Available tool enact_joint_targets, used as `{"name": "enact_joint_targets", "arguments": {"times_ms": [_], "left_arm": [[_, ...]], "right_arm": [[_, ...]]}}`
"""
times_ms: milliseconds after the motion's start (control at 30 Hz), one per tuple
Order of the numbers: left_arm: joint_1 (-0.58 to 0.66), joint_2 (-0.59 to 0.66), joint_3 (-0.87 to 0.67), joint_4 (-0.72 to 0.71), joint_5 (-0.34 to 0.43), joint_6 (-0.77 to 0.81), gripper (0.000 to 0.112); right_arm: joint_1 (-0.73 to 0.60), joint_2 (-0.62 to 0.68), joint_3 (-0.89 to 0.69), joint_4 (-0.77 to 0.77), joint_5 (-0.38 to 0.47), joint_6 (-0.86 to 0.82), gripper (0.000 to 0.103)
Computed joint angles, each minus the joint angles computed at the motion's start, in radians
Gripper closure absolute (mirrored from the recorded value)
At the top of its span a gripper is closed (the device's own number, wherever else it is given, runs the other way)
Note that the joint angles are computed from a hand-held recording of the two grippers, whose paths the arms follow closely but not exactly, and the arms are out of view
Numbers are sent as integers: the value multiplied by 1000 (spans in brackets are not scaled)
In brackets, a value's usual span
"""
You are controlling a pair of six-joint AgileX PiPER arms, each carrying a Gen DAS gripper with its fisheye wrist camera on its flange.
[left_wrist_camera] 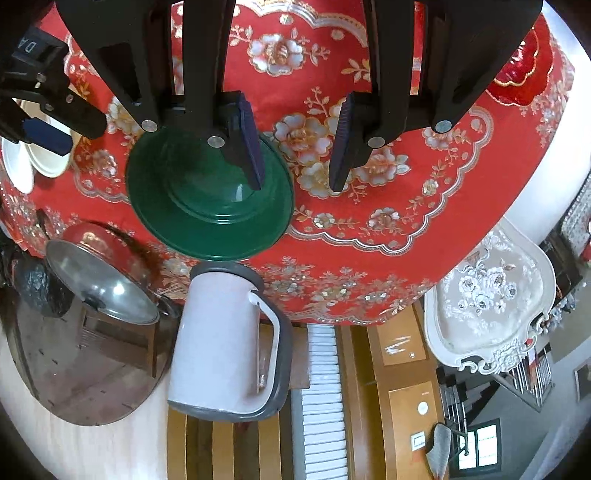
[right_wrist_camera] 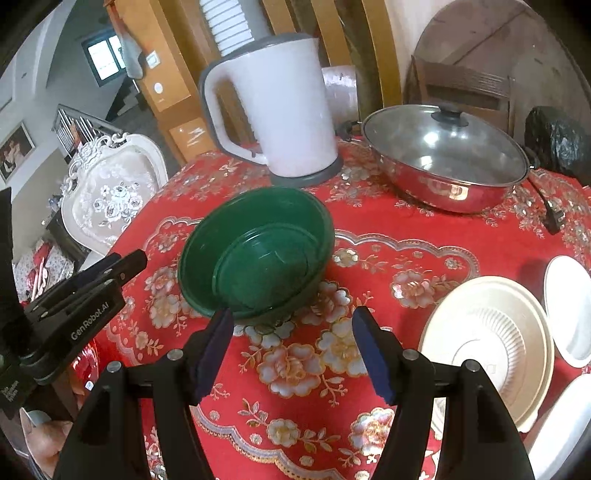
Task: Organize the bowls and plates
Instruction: 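Move both tools toward the green plastic bowl, then close both tools on the green bowl rim and lift it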
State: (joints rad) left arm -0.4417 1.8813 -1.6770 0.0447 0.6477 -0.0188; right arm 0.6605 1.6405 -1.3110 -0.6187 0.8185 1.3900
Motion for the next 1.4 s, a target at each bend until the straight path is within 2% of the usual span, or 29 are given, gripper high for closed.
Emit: {"name": "enact_joint_targets", "arguments": {"times_ms": [233, 400, 533, 833, 1033, 1133, 1267, 1333, 1400], "left_arm": [[0, 88, -90, 14, 25, -41, 76], [-6, 156, -169, 26, 64, -62, 76], [-8, 218, -243, 27, 104, -75, 76], [-8, 343, -402, -14, 212, -68, 76], [-27, 395, -462, -2, 252, -74, 76], [-31, 418, -488, -8, 271, -69, 76], [-18, 430, -491, -71, 278, -49, 76], [-11, 459, -541, -115, 335, -20, 83], [-20, 460, -542, -91, 348, -21, 89]], "right_arm": [[-47, 33, -10, 30, -24, -29, 36], [-94, 37, 12, 50, -88, -13, 36], [-119, 67, -5, 51, -102, 0, 36], [-185, 126, 11, 113, -227, -20, 36], [-203, 154, 21, 149, -298, -56, 36], [-196, 170, 5, 136, -291, -67, 36], [-183, 202, -47, 130, -234, -116, 38], [-173, 219, -83, 135, -185, -157, 44], [-156, 226, -106, 110, -144, -162, 52]]}}
